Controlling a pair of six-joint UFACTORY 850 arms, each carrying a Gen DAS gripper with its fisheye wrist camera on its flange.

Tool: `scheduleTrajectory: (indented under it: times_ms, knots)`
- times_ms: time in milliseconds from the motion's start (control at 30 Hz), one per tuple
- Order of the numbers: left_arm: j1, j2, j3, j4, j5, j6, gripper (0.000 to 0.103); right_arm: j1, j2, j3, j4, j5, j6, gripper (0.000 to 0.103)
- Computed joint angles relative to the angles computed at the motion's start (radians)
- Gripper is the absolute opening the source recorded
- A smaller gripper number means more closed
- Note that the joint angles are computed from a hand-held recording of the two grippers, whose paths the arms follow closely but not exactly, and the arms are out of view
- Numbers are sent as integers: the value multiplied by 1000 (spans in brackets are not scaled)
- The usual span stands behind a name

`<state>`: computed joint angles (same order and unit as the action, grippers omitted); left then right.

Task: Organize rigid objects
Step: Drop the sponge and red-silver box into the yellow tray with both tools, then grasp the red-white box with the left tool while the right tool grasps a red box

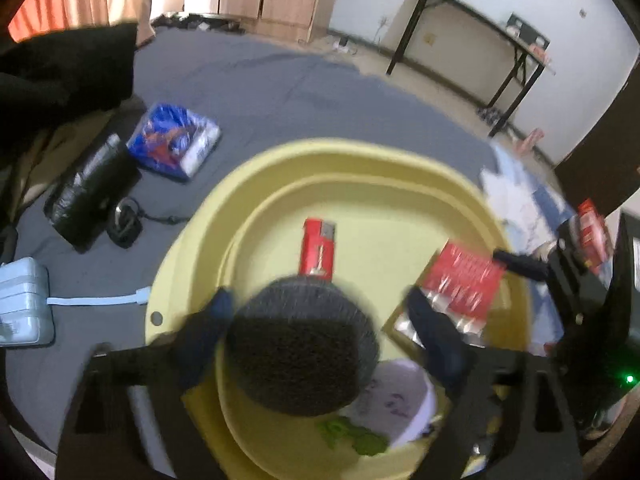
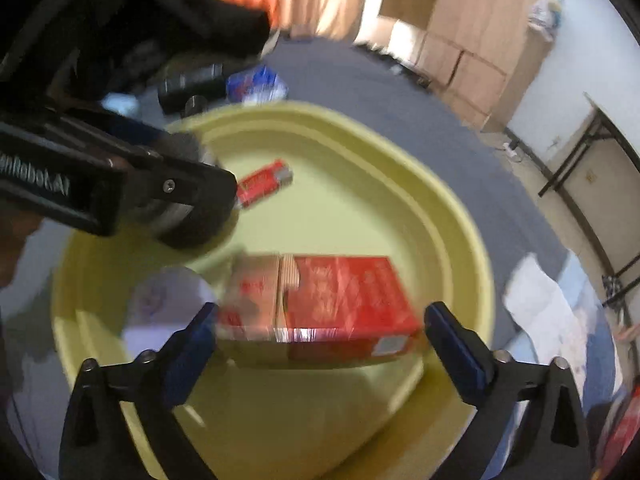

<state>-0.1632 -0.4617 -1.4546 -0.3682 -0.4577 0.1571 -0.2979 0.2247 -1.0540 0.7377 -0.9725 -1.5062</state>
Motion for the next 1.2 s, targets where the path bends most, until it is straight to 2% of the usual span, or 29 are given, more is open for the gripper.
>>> scheduleTrajectory:
  times_ms: [67,133,200,233,333,367,433,533,600,733,800,867,967,1100,1200]
  knots:
    - [-13,36,24,30,55,-20,103,-53,10,-5,36,-51,-2,103]
    - [-25,55,24,25,61,-6,103,-130,22,-10,83,-105,-2,103]
    - [-46,69,20,24,54,-4,103,-238,27,-13,143,-158,-16,103]
    - [-57,70,13,30,41,-8,103,-320,21,-18,174,-193,-39,103]
    - [-124,55,-35,-3,-12,44,103,-504,-16,-36,205,-225,-106,103]
    - [-140,50,-49,-7,-21,57,103,-567,-39,-44,194,-187,-110,103]
    - [-208,20,-104,68,-30,2,103,-647,-81,-63,137,-52,0,103]
    - [-302,-57,-227,116,-20,-49,103,-730,-167,-110,112,-11,218,103]
    - [-344,-107,-305,118,-24,-45,103,-744,-187,-114,108,30,288,103]
    - [-430,-277,-574,274,-144,-110,103,-731,-199,-85,155,103,364,103]
    - [-456,-332,-648,365,-156,-148,103,-716,-196,-72,153,131,405,103]
    - [-473,-421,-779,459,-234,-219,103,-722,-211,-82,170,126,421,103]
    - [-472,-493,-883,433,-274,-223,103,-717,-239,-97,157,126,450,103]
    - [-474,-606,-1044,396,-366,-218,103,-716,-255,-106,145,126,439,103]
    - [-488,-631,-1073,402,-357,-193,103,-721,-249,-105,147,126,439,103]
